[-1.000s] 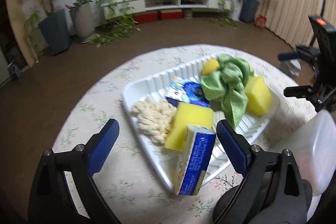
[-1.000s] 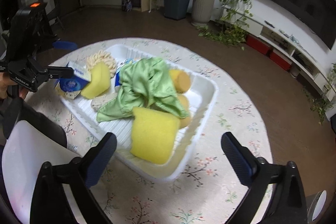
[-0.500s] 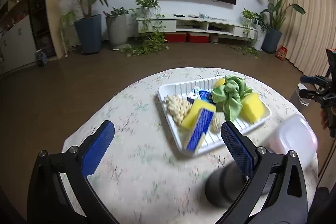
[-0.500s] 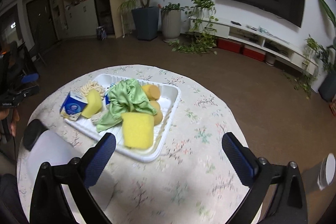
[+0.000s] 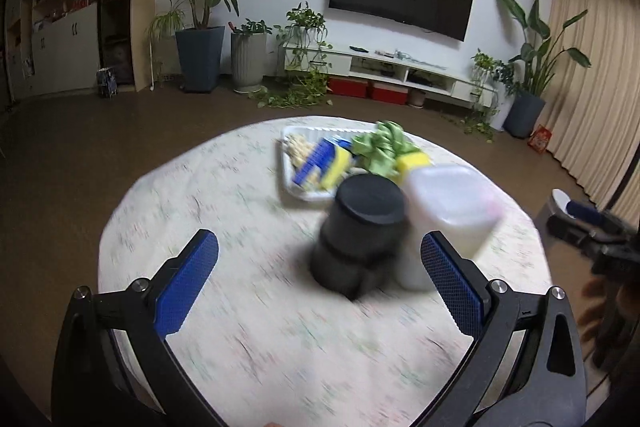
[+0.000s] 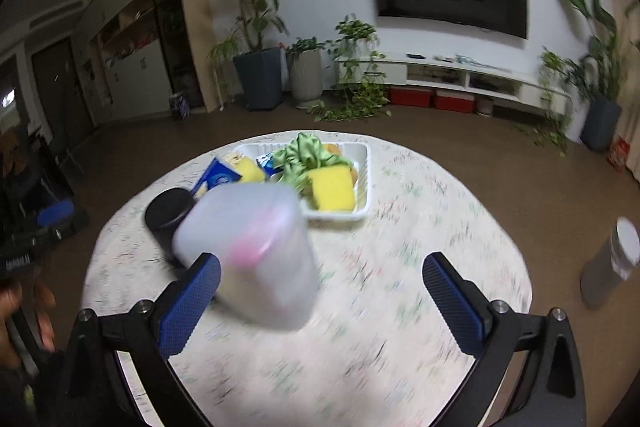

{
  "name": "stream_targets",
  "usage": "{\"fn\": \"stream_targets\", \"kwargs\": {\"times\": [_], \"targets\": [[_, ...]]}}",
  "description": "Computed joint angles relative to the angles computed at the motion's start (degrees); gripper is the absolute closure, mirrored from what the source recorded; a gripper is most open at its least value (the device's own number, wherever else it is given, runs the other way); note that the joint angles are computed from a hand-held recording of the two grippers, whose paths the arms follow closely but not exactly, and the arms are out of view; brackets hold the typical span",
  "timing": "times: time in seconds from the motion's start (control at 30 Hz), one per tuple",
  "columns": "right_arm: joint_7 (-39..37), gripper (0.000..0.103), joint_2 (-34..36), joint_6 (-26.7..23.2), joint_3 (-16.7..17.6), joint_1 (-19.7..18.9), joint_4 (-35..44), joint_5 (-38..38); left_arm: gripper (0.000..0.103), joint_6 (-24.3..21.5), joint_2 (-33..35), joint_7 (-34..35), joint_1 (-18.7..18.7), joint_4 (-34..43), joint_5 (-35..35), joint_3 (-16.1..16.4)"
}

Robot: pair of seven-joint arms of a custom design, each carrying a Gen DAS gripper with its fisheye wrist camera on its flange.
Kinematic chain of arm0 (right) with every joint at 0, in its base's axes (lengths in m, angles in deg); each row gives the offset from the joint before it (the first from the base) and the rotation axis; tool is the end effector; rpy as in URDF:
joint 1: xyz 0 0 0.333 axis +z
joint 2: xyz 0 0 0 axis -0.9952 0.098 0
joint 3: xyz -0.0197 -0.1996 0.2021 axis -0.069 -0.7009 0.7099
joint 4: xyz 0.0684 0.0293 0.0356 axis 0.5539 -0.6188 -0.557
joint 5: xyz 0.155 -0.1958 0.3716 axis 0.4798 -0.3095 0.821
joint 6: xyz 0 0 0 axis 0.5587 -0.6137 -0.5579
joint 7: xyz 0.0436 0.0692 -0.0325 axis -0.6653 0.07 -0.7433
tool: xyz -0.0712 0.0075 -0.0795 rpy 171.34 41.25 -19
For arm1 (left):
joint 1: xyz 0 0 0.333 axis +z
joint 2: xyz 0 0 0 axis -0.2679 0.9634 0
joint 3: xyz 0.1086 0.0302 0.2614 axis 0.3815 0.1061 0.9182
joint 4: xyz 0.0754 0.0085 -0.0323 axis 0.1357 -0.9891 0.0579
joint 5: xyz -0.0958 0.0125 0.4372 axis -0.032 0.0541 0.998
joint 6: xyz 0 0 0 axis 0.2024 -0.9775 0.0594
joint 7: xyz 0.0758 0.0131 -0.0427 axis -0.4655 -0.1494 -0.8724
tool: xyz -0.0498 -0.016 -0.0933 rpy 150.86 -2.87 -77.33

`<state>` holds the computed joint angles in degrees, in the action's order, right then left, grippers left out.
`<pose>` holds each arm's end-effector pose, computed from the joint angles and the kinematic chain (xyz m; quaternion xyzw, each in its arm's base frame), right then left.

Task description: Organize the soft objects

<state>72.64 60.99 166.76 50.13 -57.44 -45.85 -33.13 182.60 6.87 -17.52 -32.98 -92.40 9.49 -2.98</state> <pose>0.6693 0.3249 0.5603 -0.6175 0.6477 -0.2856 0.3430 0.7168 -0.3507 0.5717 -0.5437 0.7005 -0.4066 0.2199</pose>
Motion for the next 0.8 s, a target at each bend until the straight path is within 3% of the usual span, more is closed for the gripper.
{"fn": "stream_targets", "kwargs": {"times": [0.1, 0.23, 0.47, 0.8], "targets": [[10.5, 0.000, -4.6, -1.5, -0.4, 3.3, -6.2, -8.3, 0.000, 1.9, -4.9, -2.7, -1.1, -7.1, 1.6, 0.4], [17.4, 0.000, -7.1, -4.4, 2.5, 3.5, -9.6, -14.2, 0.000, 1.6, -8.2, -7.1, -2.8, -11.1, 5.3, 1.1], [21.3, 0.000, -9.5, -9.8, 5.9, 2.7, -11.9, -18.0, 0.000, -0.8, -11.9, -15.8, -5.5, -14.8, 16.7, 2.9], [21.0, 0.000, -9.6, -12.6, 7.7, 2.3, -10.7, -19.2, 0.000, -2.4, -12.1, -16.8, -4.6, -14.9, 17.8, 1.3]]}}
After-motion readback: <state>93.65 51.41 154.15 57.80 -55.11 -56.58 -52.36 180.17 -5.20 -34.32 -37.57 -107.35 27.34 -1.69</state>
